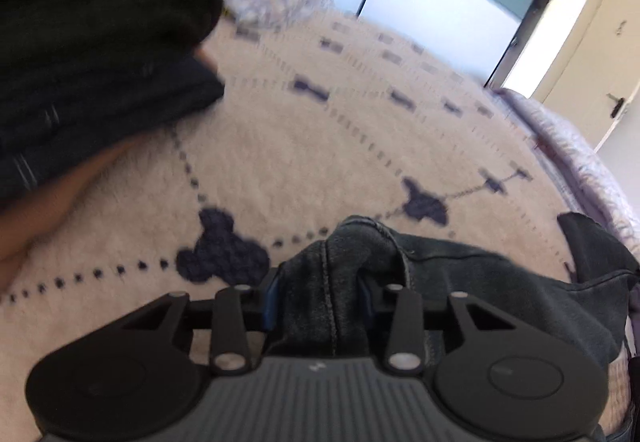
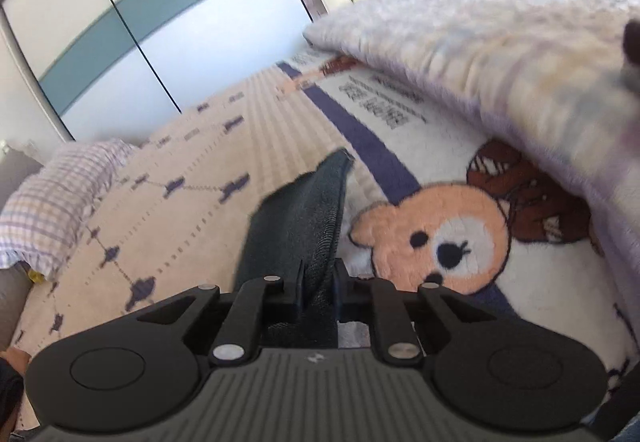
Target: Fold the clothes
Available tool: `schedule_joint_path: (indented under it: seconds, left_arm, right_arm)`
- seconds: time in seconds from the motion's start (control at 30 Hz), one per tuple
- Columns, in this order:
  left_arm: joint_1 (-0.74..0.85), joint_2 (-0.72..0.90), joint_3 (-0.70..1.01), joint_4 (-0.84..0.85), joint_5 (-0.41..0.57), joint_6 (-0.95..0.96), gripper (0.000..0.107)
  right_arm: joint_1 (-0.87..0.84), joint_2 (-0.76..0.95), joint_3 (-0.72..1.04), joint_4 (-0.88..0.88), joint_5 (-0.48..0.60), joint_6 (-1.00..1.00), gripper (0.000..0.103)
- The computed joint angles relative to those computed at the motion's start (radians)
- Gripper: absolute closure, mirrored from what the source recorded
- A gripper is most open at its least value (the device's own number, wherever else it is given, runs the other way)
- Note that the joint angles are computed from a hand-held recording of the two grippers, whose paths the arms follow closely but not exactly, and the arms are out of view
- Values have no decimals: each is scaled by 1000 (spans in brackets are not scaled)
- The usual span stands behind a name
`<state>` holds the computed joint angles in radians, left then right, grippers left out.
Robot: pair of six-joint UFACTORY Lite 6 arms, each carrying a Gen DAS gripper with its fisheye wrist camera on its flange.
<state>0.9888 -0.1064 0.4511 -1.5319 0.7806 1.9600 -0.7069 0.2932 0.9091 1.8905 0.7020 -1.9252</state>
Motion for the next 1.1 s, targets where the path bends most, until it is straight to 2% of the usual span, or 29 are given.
schedule_joint_path:
  seconds: [0.17,0.27,0.3,0.37,0.4,0.47,0.6,0.67,0.73,0.8,0.83,0.9,1.0,1.1]
  left_arm:
    - [241,-259,6,129,256,-203,70]
    - [297,-294,83,123,323,-279,69]
    - [285,-293,112,121,307,-303,69]
    - [190,-268,160,98,188,-336,69]
    - [125,-241,180,71,108,-336,69]
    - [-35,-149,213,-51,-80,-255,69]
    - [-296,174,382,-371,-368,-10,69]
    - [-360,327,495,-402,-461,-27,69]
    - [-378,423,571,-323,-493,-136,68]
    - [-364,462,603,-245,-471,-202,65]
    - [-346,465,601,-240,-445,-190,64]
    - [-306,458,593,-196,-389,-207,62]
    - [-248,426,571,-160,-309,-252,62]
    - [-242,363,506,-235,-300,-143,62]
  right_arm:
    - [-153,-336,-146,-76,174,104,88]
    - [-233,-507,-161,-147,248,231,88]
    - [-254,-545,-154,-173,265,270,88]
    - [-249,-577,-133,-218,264,321,88]
    - [-217,-579,-126,-225,230,322,88]
    - [-90,-547,-130,-168,88,249,88]
    - [164,-271,-43,122,-159,18,88]
    - [251,-107,40,290,-242,-82,88]
    - [280,14,119,335,-262,-103,88]
    - [314,39,134,377,-303,-124,81]
    - [309,30,117,399,-290,-144,80]
    - [295,-14,62,468,-271,-252,67]
    - [258,-71,-3,561,-248,-409,63]
    - [156,-50,15,456,-196,-261,63]
